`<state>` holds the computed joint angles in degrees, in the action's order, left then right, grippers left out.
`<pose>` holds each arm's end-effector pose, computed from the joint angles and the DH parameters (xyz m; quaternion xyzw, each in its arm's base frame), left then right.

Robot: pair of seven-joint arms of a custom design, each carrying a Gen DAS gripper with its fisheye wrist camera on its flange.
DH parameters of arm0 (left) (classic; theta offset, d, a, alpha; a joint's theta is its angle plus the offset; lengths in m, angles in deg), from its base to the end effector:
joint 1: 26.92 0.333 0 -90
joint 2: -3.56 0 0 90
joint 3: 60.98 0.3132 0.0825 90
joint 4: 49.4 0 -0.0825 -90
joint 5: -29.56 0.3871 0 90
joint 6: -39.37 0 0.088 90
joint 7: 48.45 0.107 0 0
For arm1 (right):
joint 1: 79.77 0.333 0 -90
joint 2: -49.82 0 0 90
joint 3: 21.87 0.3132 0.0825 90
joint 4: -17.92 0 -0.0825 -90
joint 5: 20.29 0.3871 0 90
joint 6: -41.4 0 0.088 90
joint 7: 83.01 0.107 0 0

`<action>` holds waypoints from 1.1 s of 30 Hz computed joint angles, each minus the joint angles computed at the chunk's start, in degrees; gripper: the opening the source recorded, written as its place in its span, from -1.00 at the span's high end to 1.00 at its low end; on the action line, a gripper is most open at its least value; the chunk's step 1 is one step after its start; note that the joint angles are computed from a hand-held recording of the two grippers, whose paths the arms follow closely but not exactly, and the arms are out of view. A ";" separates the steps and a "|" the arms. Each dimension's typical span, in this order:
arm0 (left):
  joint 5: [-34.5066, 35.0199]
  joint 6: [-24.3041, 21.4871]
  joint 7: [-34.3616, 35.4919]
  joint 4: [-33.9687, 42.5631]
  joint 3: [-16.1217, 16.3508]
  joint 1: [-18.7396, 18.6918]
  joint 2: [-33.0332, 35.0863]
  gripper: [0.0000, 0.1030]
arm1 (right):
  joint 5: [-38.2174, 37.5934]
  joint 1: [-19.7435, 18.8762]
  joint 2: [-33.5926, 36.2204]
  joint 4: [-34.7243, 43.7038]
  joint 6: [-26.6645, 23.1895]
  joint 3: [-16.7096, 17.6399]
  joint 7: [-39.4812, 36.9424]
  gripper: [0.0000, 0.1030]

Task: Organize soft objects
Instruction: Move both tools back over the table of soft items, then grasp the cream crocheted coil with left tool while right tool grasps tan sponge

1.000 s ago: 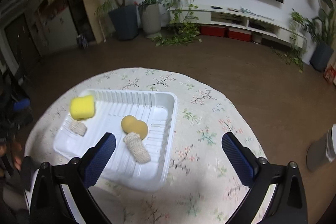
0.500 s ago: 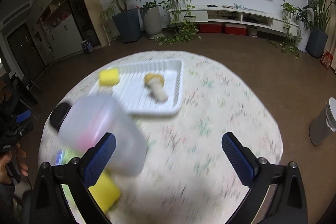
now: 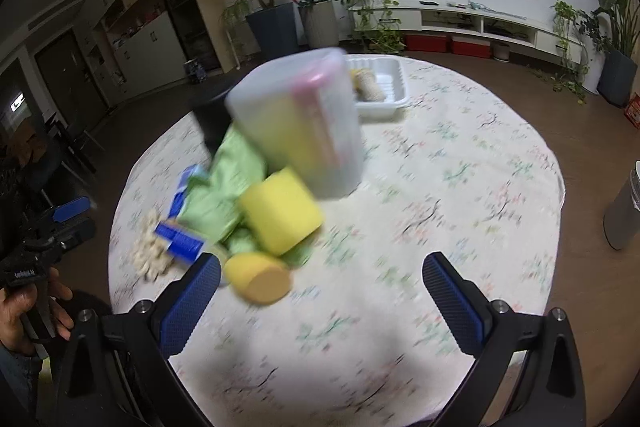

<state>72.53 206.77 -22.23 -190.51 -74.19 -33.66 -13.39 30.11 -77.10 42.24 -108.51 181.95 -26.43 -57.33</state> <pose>0.4386 -0.2094 0.4693 -0.6698 0.6231 -0.3148 0.2528 0.5404 -0.0189 0.4727 -0.7965 0.4761 -0.0965 0.3599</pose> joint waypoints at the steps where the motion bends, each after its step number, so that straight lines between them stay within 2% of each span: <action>1: 0.09 -0.10 -0.33 -0.29 -0.48 -0.22 0.08 -1.00 | 0.12 0.26 -1.26 -1.80 0.71 0.27 -0.94 -1.00; 5: -0.94 0.31 -0.92 -1.61 -0.78 -1.66 0.70 -1.00 | 0.19 1.59 -4.08 -6.18 2.90 0.87 -3.01 -1.00; 10: -0.97 -0.03 -0.59 -0.65 -0.75 -1.93 2.68 -1.00 | 0.78 2.93 -4.46 -7.55 3.83 1.02 -3.54 -1.00; 14: -1.63 -0.03 0.57 1.05 0.07 -2.06 5.31 -1.00 | 1.20 3.98 -2.94 -6.97 5.93 1.55 -3.95 -1.00; 22: -1.54 -1.22 1.31 3.46 0.70 -2.12 8.80 -1.00 | -0.41 4.47 1.41 -3.89 5.94 2.38 -2.46 -0.97; 27: -6.95 -2.43 5.92 4.92 1.94 -3.11 11.31 -1.00 | -2.40 4.55 4.11 -2.27 5.86 3.17 -0.23 -0.78; 29: -8.73 -2.61 7.13 5.08 2.13 -3.26 11.91 -1.00 | -2.95 4.54 4.96 -1.64 5.61 3.34 0.27 -0.76; 33: -8.03 -1.76 5.31 5.17 2.09 -2.54 12.31 -0.97 | -2.77 4.59 5.70 -1.42 6.40 3.65 -0.53 -0.66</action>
